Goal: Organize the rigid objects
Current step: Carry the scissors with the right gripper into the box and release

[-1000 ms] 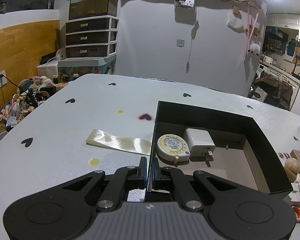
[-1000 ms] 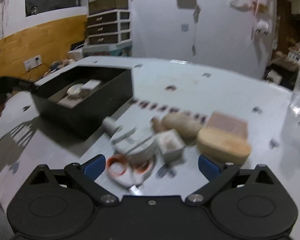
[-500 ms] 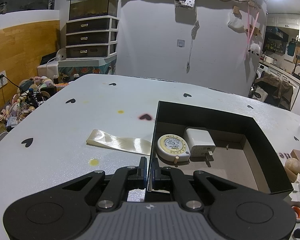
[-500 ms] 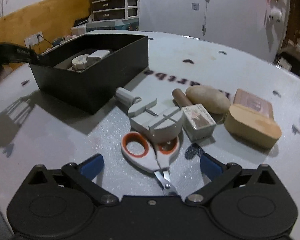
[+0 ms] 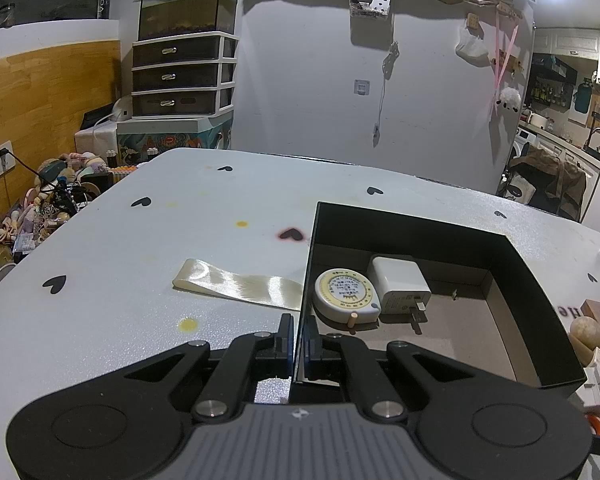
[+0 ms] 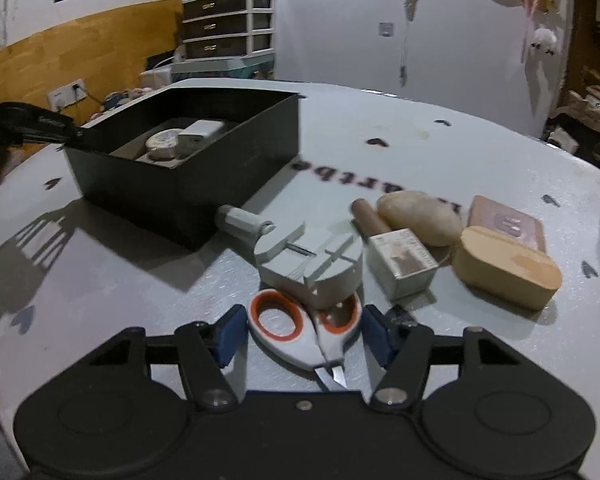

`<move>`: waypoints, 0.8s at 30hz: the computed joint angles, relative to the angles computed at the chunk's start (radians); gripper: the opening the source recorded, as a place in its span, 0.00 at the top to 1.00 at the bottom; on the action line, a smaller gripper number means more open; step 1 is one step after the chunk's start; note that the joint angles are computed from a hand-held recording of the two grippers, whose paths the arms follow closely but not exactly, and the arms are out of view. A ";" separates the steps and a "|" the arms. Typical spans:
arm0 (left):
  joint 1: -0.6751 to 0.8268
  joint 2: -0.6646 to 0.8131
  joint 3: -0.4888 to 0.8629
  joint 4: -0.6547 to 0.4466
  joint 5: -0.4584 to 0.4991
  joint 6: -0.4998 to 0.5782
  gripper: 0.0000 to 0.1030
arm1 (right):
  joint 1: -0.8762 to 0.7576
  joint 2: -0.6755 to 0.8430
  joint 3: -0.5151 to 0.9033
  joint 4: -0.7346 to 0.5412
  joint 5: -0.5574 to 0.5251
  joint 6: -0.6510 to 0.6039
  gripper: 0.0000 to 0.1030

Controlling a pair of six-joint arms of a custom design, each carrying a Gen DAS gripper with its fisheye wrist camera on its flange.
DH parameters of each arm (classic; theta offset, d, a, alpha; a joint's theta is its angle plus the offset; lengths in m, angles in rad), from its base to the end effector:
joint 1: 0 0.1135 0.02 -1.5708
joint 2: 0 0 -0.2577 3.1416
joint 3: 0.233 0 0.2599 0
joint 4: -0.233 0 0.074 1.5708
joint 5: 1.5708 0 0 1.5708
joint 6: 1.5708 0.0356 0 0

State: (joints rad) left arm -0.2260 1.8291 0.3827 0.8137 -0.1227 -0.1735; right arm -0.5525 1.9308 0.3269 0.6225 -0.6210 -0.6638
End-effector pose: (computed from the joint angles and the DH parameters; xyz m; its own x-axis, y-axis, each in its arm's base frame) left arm 0.2592 -0.0551 0.0545 -0.5894 -0.0403 -0.8068 0.0248 0.9974 -0.0679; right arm 0.1978 -0.0976 0.0144 -0.6507 -0.1875 -0.7358 -0.3166 0.9478 0.0385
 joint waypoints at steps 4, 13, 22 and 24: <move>-0.001 0.001 0.000 0.002 -0.001 0.000 0.96 | -0.019 -0.033 -0.021 0.001 -0.014 -0.001 0.39; -0.001 0.003 0.000 0.004 -0.001 -0.001 0.96 | -0.114 -0.120 -0.007 0.021 -0.013 0.099 0.39; -0.002 0.004 0.000 0.005 -0.002 -0.001 0.96 | -0.091 -0.173 0.048 -0.032 -0.082 0.172 0.39; -0.001 0.004 -0.001 0.007 -0.001 0.000 0.96 | -0.051 -0.182 0.069 -0.035 -0.107 0.209 0.39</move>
State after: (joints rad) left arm -0.2266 1.8332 0.3813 0.8203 -0.1237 -0.1740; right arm -0.6032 1.7490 0.3962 0.5873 -0.7283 -0.4544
